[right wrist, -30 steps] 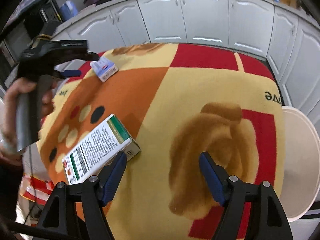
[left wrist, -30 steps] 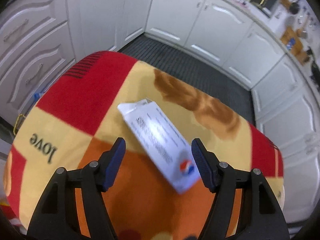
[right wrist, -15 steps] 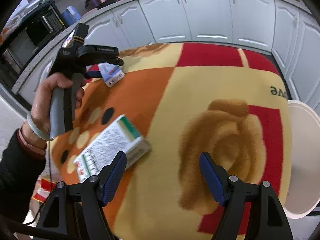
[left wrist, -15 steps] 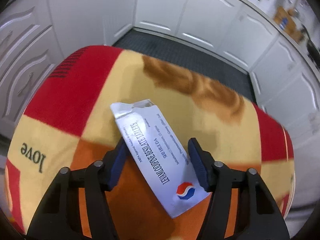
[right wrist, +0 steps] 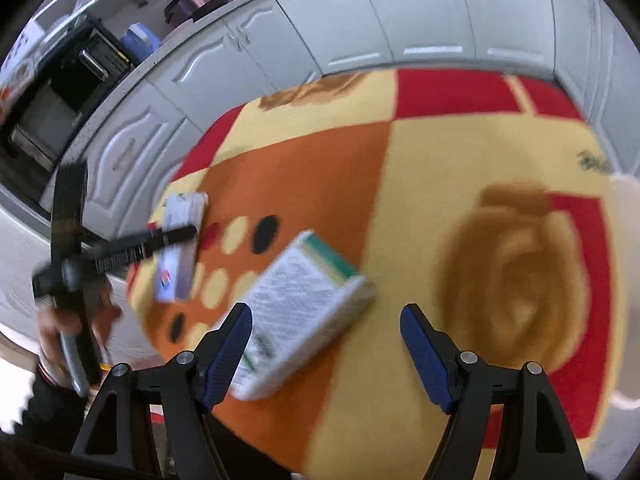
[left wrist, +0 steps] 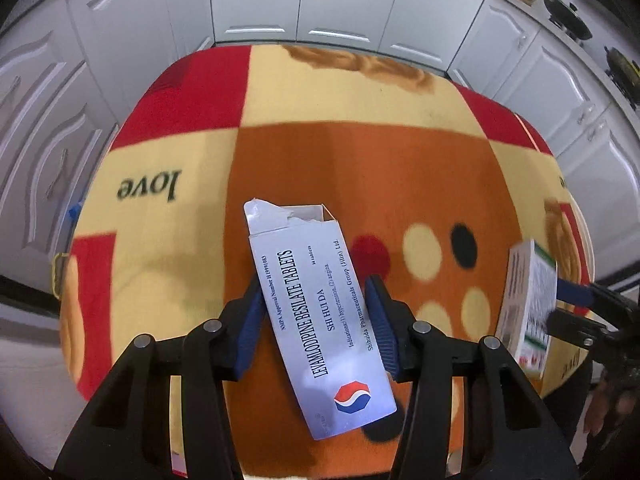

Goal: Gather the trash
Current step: 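Grasp the white tablet box with the left tool while the right tool grasps the Watermelon Frost box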

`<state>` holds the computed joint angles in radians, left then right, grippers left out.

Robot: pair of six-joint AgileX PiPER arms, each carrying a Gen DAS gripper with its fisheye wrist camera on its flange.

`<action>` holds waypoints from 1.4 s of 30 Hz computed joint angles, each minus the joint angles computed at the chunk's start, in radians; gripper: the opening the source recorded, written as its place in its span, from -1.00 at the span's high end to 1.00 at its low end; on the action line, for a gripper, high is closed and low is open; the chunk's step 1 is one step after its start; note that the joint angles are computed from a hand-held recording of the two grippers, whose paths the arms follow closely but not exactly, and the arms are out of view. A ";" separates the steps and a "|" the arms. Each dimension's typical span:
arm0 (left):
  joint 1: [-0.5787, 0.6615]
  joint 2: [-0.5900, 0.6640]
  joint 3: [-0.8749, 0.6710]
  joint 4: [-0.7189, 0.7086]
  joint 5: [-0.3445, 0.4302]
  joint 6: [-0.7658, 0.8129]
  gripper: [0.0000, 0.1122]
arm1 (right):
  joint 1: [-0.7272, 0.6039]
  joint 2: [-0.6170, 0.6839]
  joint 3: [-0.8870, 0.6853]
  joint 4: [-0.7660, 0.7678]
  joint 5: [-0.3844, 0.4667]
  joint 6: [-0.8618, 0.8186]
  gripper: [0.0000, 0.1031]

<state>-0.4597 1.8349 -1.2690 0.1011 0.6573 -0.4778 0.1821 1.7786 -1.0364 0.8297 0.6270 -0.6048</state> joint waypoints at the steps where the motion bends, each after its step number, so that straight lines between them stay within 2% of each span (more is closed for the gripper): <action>1: -0.014 -0.007 0.013 0.034 -0.006 -0.031 0.15 | 0.036 0.015 -0.016 -0.013 -0.012 0.035 -0.44; 3: -0.034 -0.014 0.029 0.080 -0.015 -0.074 0.15 | 0.108 0.046 -0.055 -0.083 -0.054 0.127 -0.44; 6: -0.038 -0.019 0.041 0.073 -0.029 -0.076 0.15 | 0.213 0.098 -0.126 -0.265 -0.123 0.269 -0.44; 8: -0.040 -0.026 0.052 0.079 -0.038 -0.087 0.15 | 0.252 0.129 -0.181 -0.409 -0.111 0.368 -0.44; 12: -0.045 -0.027 0.080 0.102 -0.067 -0.133 0.12 | 0.246 0.104 -0.157 -0.492 -0.124 0.452 -0.44; 16: -0.052 -0.013 0.092 0.141 -0.086 -0.199 0.10 | 0.219 0.112 -0.141 -0.377 -0.120 0.370 -0.45; 19: -0.064 -0.021 0.107 0.184 -0.095 -0.247 0.12 | 0.256 0.110 -0.126 -0.447 -0.174 0.430 -0.45; 20: -0.067 -0.026 0.112 0.186 -0.095 -0.251 0.14 | 0.265 0.107 -0.122 -0.481 -0.181 0.455 -0.38; 21: -0.068 -0.034 0.119 0.183 -0.098 -0.251 0.15 | 0.267 0.096 -0.107 -0.489 -0.191 0.456 -0.09; 26: -0.104 -0.087 0.138 0.202 -0.112 -0.291 0.16 | 0.207 0.006 -0.017 -0.338 -0.221 0.278 -0.09; 33: -0.199 -0.052 0.024 0.248 -0.057 -0.337 0.16 | 0.116 -0.108 0.080 -0.232 -0.240 0.150 -0.09; 42: -0.320 0.088 -0.224 0.273 0.037 -0.345 0.16 | -0.075 -0.212 0.173 -0.078 -0.204 -0.052 -0.09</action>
<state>-0.7798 1.9229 -1.4935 0.3743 0.6945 -0.8229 0.1071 1.5667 -0.8632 0.7516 0.4233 -0.6564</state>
